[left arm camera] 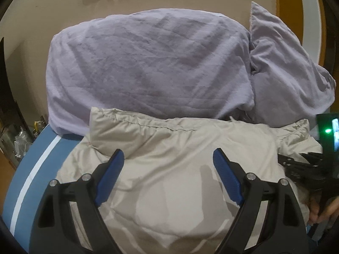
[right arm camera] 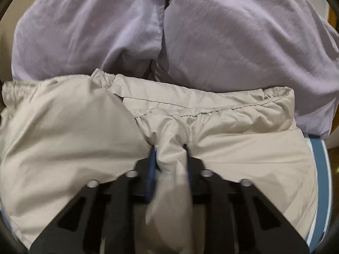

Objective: Fold large clothes

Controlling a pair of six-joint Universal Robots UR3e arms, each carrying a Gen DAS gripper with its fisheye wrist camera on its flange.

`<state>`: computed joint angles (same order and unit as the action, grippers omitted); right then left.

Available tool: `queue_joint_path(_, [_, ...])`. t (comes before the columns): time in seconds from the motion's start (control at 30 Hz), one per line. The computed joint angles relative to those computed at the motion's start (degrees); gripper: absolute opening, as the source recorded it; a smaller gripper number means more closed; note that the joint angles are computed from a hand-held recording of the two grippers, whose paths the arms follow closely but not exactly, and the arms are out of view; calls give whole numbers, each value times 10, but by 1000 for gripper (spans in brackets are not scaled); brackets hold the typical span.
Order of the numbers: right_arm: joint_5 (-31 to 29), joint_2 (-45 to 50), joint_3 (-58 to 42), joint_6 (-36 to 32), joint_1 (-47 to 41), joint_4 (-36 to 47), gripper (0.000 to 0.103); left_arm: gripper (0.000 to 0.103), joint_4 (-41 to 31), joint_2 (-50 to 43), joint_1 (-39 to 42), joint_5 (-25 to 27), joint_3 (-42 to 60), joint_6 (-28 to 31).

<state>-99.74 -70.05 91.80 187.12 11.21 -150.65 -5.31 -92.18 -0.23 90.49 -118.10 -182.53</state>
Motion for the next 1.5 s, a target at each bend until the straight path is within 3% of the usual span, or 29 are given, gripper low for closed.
queue_joint_path(0.13, [-54,24,-31,3,20,-24,5,86,2,-14,-13,4,11,0])
queue_joint_path(0.33, [-46,37,-57,38,-6,-44,4,86,19,-46,-32,15,31,0])
queue_joint_path(0.53, [-63,73,-59,34,0,-81,5,86,41,-130,-59,73,86,5])
queue_joint_path(0.67, [-59,90,-64,37,-2,-92,6,87,42,-168,-39,55,103,-14])
queue_joint_path(0.97, [-69,107,-58,52,-4,-92,25,88,16,-227,-26,49,153,-29])
queue_joint_path(1.07, [-75,100,-49,55,0,-88,35,88,7,-226,-25,49,154,-29])
queue_joint_path(1.2, [-82,60,-27,60,13,-71,56,89,-3,-212,-17,43,142,-27])
queue_joint_path(1.5, [-28,-47,18,94,30,-67,59,89,-21,-151,-14,78,130,22])
